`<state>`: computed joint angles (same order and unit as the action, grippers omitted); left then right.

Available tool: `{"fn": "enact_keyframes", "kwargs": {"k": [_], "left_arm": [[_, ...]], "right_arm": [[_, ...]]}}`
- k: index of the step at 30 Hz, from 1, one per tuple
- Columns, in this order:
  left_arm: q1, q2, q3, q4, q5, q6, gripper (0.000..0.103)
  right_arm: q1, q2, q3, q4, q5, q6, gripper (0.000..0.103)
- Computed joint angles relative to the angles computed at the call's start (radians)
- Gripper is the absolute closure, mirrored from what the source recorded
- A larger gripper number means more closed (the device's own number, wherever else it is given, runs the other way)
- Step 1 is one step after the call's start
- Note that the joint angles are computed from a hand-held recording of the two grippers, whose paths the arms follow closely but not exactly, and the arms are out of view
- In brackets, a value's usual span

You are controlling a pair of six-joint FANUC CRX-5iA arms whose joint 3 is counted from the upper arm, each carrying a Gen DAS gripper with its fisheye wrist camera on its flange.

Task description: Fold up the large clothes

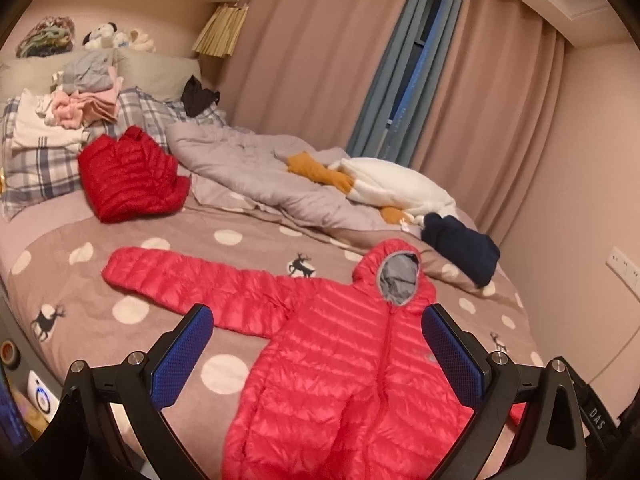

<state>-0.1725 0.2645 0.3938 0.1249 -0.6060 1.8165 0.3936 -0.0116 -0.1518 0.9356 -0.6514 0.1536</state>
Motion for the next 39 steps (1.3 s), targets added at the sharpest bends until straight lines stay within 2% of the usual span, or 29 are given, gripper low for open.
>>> {"fn": "enact_keyframes", "kwargs": {"k": [13, 19, 26, 33, 37, 39], "left_arm": [[-0.003, 0.007, 0.015, -0.011, -0.018, 0.009, 0.0], [-0.005, 0.006, 0.016, -0.019, -0.018, 0.021, 0.0], [-0.016, 0.01, 0.041, -0.075, -0.041, 0.048, 0.0], [-0.011, 0.01, 0.034, -0.053, -0.034, 0.031, 0.0], [-0.023, 0.032, 0.081, -0.107, -0.084, 0.074, 0.0], [-0.02, 0.041, 0.088, -0.082, -0.103, 0.051, 0.0]], "right_arm": [[0.004, 0.007, 0.004, 0.002, -0.008, 0.019, 0.0], [0.015, 0.022, 0.016, 0.023, -0.052, 0.026, 0.0], [0.017, 0.021, 0.02, 0.018, -0.059, 0.034, 0.0], [0.017, 0.036, 0.029, 0.038, -0.077, 0.002, 0.0], [0.018, 0.038, 0.035, 0.022, -0.066, 0.02, 0.0], [0.018, 0.037, 0.034, 0.016, -0.058, 0.028, 0.0]]}}
